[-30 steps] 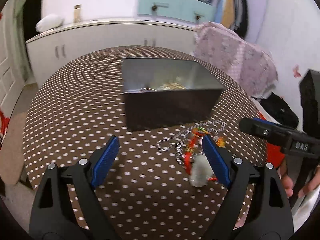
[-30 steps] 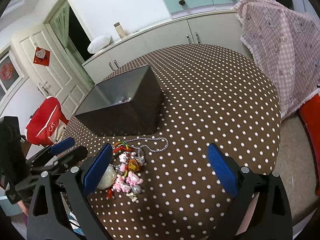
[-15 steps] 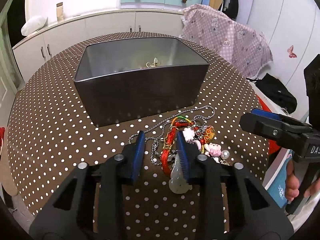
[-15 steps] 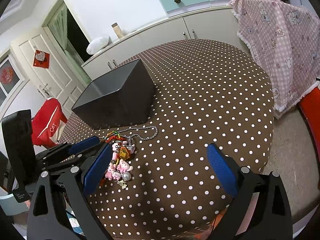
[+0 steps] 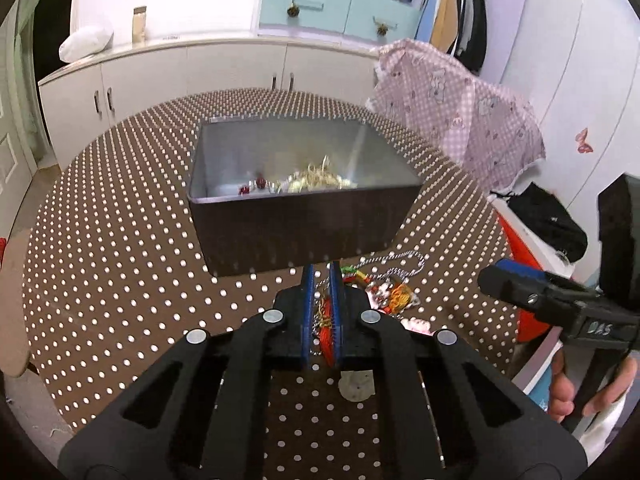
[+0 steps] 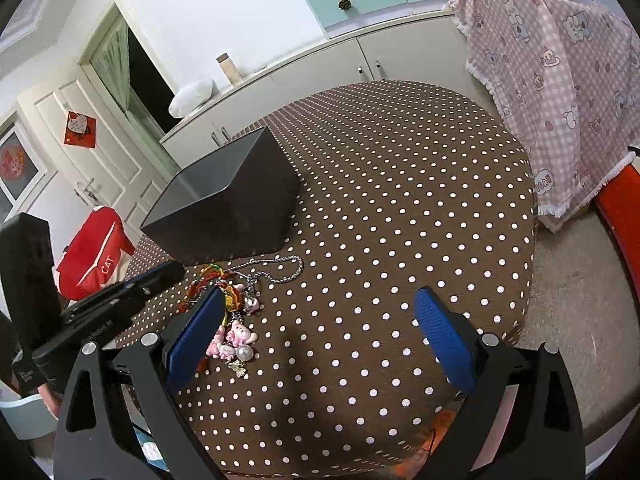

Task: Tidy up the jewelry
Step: 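Lift the red cord charm with the left tool while the right tool grasps the jade pendant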

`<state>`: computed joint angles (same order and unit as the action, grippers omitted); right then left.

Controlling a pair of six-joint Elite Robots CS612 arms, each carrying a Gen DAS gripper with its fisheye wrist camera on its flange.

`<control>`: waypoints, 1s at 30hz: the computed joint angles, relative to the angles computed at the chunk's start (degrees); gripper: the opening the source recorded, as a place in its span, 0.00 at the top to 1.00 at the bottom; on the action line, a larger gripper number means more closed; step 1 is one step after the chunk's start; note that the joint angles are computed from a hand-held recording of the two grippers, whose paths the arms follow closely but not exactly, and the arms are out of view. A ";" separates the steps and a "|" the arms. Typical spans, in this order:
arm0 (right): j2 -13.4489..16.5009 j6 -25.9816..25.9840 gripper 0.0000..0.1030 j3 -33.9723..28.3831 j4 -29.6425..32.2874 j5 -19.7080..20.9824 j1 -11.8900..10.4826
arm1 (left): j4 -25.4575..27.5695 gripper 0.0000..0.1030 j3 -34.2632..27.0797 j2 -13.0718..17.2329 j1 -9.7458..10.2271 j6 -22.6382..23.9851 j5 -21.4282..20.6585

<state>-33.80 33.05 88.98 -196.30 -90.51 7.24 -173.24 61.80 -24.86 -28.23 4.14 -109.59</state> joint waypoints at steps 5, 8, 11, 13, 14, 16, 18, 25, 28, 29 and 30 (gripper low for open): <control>0.08 -0.02 0.11 -0.24 0.47 0.37 0.08 | 0.68 0.92 -0.23 -0.06 0.11 1.18 -0.42; 0.10 -0.02 0.11 -0.21 0.55 0.47 0.08 | 4.45 0.91 -1.33 0.28 0.13 1.75 0.03; 0.07 0.44 0.11 -0.17 0.81 0.27 0.08 | 6.75 0.91 -1.95 0.47 -0.04 2.69 0.95; 0.08 0.89 0.11 0.02 0.32 0.43 0.06 | 7.14 0.91 -1.82 0.42 -0.19 3.90 1.31; 0.09 0.97 0.11 0.12 0.04 0.69 -0.08 | 6.54 0.91 -1.52 0.35 -0.26 4.46 1.29; 0.03 1.05 0.11 0.47 -0.59 1.00 -0.19 | 5.93 0.91 -1.19 0.27 -0.29 5.02 0.61; -0.09 0.92 0.11 0.71 -0.91 0.76 -0.18 | 5.32 0.42 -0.99 0.20 -0.30 5.52 0.08; -0.11 1.32 0.11 0.77 -1.16 1.03 -0.32 | -0.97 0.42 0.20 0.19 -0.57 6.95 -0.35; -0.04 1.32 0.11 0.76 -1.37 1.56 -0.38 | 1.57 0.64 -0.79 0.64 -1.13 8.02 2.06; -0.03 1.29 0.11 0.70 -1.35 1.69 -0.35 | 2.54 0.65 -1.19 0.83 -1.21 8.30 2.45; -0.01 1.21 0.11 0.59 -1.26 1.71 -0.29 | 3.47 0.65 -1.59 1.05 -1.30 8.51 2.62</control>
